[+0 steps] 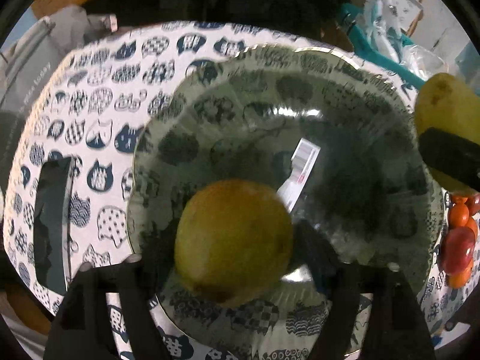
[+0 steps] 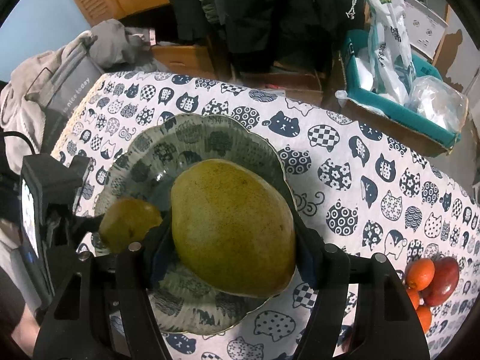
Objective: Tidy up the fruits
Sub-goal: 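Lower both fruits into the bowl and open both grippers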
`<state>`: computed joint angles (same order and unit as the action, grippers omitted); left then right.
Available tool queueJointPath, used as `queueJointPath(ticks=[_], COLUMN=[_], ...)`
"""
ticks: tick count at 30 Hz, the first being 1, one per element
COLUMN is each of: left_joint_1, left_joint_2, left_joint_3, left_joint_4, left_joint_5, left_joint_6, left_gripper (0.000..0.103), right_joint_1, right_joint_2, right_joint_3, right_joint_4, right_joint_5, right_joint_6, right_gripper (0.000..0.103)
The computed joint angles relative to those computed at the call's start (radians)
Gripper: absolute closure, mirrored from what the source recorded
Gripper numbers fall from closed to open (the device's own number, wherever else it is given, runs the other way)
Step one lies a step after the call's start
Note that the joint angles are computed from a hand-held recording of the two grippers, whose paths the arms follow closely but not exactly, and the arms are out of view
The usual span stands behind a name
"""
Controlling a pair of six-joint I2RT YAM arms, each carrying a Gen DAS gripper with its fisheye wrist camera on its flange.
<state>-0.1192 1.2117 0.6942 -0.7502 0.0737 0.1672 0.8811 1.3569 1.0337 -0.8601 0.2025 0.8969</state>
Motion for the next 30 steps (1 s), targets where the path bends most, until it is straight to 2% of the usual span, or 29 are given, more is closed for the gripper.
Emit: queueJointPath(ticks=[8, 13, 16, 22, 30], left_joint_1=[0.063, 0.201, 0.289, 0.365, 0.388], left_joint_2=[-0.079, -0.117, -0.119, -0.095, -0.115], left_joint_3=[0.056, 0.095, 0.111, 0.128, 0.120], left_joint_4=[-0.083, -0.155, -0.168, -0.177, -0.188], left_joint_5=[0.033, 0.083, 0.112, 0.134, 0.129], left_joint_6=[0.016, 0.075, 0.117, 0.131, 0.161], left_gripper=[0.014, 0.014, 0.014, 0.014, 0.014], right_joint_1=[-0.016, -0.015, 0.000, 0.037, 0.057], right_joint_2=[0.020, 0.069, 0.116, 0.214, 0.308], right_joint_3=[0.018, 0.023, 0.030, 0.057, 0.088], right_joint_4=[0.009, 0.029, 0.040, 0.054, 0.059], right_joint_5=[-0.009, -0.036, -0.048, -0.075, -0.124], right_joint_6=[-0.014, -0.022, -0.021, -0.037, -0.052], right_gripper=[0.033, 0.033, 0.033, 0.033, 0.033])
